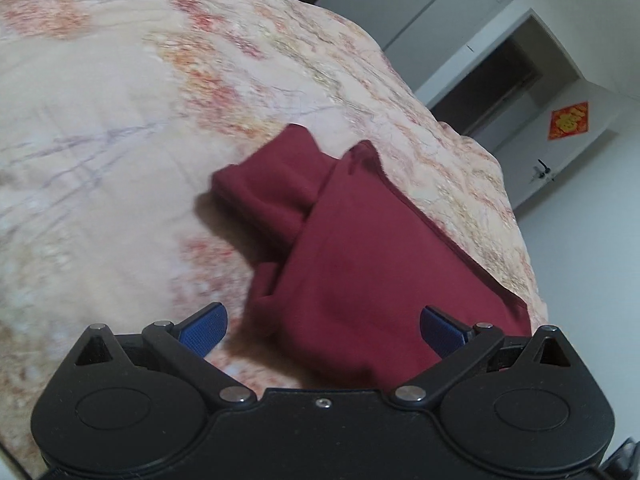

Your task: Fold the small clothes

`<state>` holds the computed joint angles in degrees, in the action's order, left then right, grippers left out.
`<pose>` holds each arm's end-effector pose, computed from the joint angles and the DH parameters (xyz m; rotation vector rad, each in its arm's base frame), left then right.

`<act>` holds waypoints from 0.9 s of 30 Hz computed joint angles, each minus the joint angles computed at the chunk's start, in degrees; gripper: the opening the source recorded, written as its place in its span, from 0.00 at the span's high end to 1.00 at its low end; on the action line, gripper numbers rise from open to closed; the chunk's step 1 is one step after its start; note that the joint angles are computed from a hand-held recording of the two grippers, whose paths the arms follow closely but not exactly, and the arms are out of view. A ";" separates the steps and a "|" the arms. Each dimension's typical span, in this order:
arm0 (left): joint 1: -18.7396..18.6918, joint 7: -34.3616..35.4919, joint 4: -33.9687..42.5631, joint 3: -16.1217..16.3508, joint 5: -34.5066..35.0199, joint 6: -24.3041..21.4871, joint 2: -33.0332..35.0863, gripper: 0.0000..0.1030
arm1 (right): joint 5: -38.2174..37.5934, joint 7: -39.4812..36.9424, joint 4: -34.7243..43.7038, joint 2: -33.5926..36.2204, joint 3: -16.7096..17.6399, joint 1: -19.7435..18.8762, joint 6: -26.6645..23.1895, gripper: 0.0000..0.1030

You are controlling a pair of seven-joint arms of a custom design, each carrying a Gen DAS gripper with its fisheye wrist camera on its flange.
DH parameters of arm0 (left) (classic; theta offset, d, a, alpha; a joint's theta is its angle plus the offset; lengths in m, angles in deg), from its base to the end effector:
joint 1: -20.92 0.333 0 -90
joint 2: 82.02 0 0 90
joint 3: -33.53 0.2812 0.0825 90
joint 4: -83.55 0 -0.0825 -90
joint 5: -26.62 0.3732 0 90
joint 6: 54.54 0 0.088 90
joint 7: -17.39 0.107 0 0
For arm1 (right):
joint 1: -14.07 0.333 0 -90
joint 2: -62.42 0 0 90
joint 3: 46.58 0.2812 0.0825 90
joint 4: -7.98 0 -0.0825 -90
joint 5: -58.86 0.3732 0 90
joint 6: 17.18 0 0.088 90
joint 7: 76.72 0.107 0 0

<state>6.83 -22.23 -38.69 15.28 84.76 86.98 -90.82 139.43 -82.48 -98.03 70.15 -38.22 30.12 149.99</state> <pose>0.4543 -0.2968 0.4924 -2.3837 0.6859 -1.1139 0.5838 0.1936 0.4849 -1.9234 0.7571 -0.6538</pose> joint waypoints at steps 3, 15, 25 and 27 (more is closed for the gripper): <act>0.06 1.93 0.96 0.83 -3.08 0.94 1.57 0.01 | 1.03 0.17 -0.12 0.67 0.06 -0.20 -0.24 0.00; -0.97 5.50 2.59 1.29 -4.37 -1.93 3.37 0.01 | 8.23 -6.47 -0.39 1.38 -0.19 -0.57 -1.41 0.00; -1.74 6.65 4.39 1.57 -5.35 -4.08 4.68 0.01 | 10.97 -9.08 -0.53 1.22 -0.46 -0.23 -1.36 0.00; -1.80 6.29 4.51 1.73 -5.48 -4.11 4.72 0.01 | 10.96 -9.06 -0.43 1.31 -0.54 -0.15 -1.38 0.00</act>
<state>5.03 -15.94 -34.17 17.01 79.28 82.88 -86.10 150.39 -91.53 -98.45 71.46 -38.76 29.97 148.62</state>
